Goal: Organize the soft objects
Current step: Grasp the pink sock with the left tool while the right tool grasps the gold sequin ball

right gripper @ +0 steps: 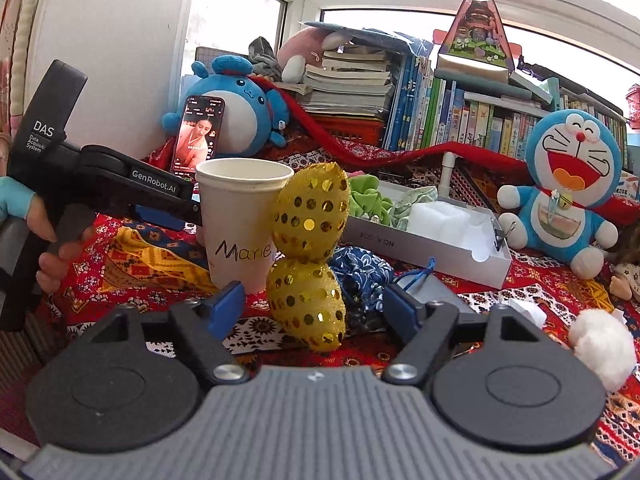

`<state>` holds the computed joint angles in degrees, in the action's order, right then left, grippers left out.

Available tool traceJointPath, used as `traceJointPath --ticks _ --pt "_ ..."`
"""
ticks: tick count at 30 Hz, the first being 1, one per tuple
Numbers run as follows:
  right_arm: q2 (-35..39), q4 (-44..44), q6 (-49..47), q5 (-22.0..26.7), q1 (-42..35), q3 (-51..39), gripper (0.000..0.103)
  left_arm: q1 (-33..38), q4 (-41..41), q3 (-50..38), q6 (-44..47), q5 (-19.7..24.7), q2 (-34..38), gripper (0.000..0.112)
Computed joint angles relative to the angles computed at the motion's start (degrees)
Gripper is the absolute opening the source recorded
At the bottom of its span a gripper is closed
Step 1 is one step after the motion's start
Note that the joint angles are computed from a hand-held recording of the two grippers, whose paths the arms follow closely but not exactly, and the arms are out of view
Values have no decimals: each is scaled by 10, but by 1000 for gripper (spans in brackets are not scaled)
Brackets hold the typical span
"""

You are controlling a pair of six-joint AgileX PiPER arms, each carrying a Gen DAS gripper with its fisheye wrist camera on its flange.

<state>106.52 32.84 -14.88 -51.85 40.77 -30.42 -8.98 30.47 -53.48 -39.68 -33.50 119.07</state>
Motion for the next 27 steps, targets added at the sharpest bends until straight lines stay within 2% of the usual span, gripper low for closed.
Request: traceJointPath --ticks 2,4,7,9,15,22,24,27 --pt "2 -4 2 -1 0 -1 83 1 11 0 -5 -6 1 31" --pt "4 -6 2 0 1 -3 82 0 13 1 -2 -8 -1 25" --pt "6 -10 2 2 0 -8 79 -8 -11 7 33 -4 -8 20" --pt "7 -8 0 0 0 -10 74 -12 -22 13 52 -2 -14 17" --pt "7 -13 2 2 -6 -15 71 -4 -7 40 62 -3 -36 11" --pt "12 -28 9 3 -15 -22 71 8 -23 77 109 -22 -59 14" --pt "15 -30 10 1 -15 -24 71 9 -18 69 101 -15 -57 14" --pt "18 -29 7 -1 -14 -27 71 4 -12 53 93 -8 -51 24"
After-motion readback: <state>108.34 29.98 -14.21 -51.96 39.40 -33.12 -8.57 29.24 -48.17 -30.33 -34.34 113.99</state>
